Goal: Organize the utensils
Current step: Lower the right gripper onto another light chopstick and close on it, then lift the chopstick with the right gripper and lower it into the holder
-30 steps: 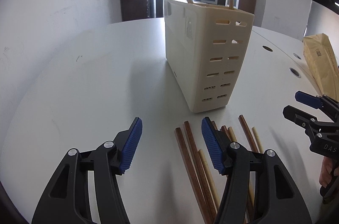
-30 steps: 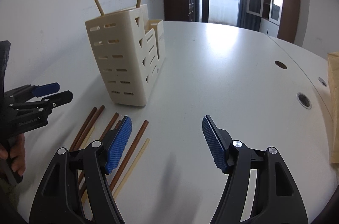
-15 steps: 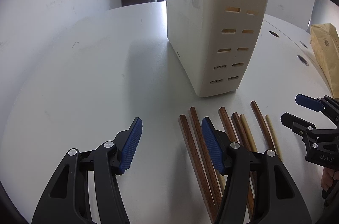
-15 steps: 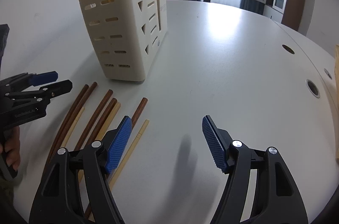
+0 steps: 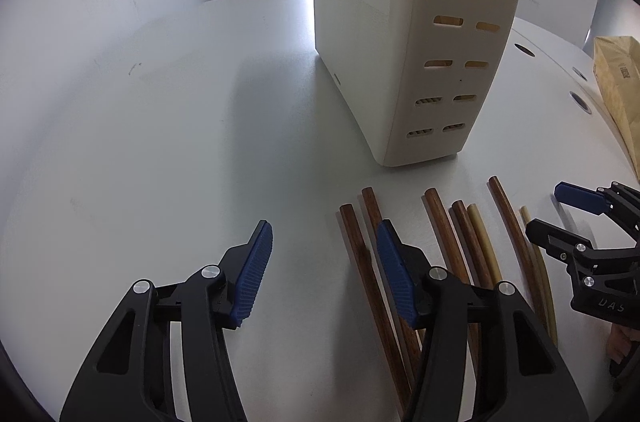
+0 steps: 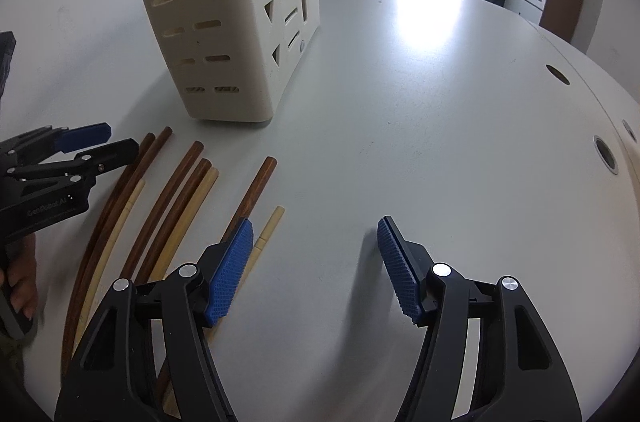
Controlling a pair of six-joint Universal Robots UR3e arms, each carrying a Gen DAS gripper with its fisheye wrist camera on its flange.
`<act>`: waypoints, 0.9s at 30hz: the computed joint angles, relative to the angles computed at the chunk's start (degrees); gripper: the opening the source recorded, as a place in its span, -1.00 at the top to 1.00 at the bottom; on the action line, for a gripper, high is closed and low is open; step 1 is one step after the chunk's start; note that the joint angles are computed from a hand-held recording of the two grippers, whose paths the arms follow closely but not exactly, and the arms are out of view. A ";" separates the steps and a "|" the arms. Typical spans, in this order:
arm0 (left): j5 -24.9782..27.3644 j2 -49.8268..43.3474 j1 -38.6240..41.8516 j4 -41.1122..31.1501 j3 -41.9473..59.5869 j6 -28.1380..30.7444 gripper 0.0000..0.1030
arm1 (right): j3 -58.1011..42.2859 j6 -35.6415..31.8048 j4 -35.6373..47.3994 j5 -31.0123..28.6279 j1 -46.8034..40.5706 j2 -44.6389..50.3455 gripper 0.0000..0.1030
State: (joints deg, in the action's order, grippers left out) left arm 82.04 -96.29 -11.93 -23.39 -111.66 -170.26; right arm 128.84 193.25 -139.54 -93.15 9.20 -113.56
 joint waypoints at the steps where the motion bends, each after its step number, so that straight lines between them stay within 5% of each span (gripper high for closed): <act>1: -0.05 -0.11 -0.04 -0.12 0.03 0.22 0.05 | -0.03 -0.08 0.07 -0.19 0.15 0.03 -0.24; 11: -0.32 -2.08 -0.62 -0.54 1.37 1.00 0.41 | 1.19 -3.34 1.62 1.13 -0.27 -2.89 0.13; 18: 1.36 -3.53 -2.34 -0.64 3.05 2.09 0.78 | 2.23 -7.01 3.82 5.69 -3.42 -6.09 0.74; 27: 2.27 -5.14 -4.42 -0.54 5.18 0.00 0.86 | 2.41 -7.16 4.62 8.51 -6.97 -6.50 0.90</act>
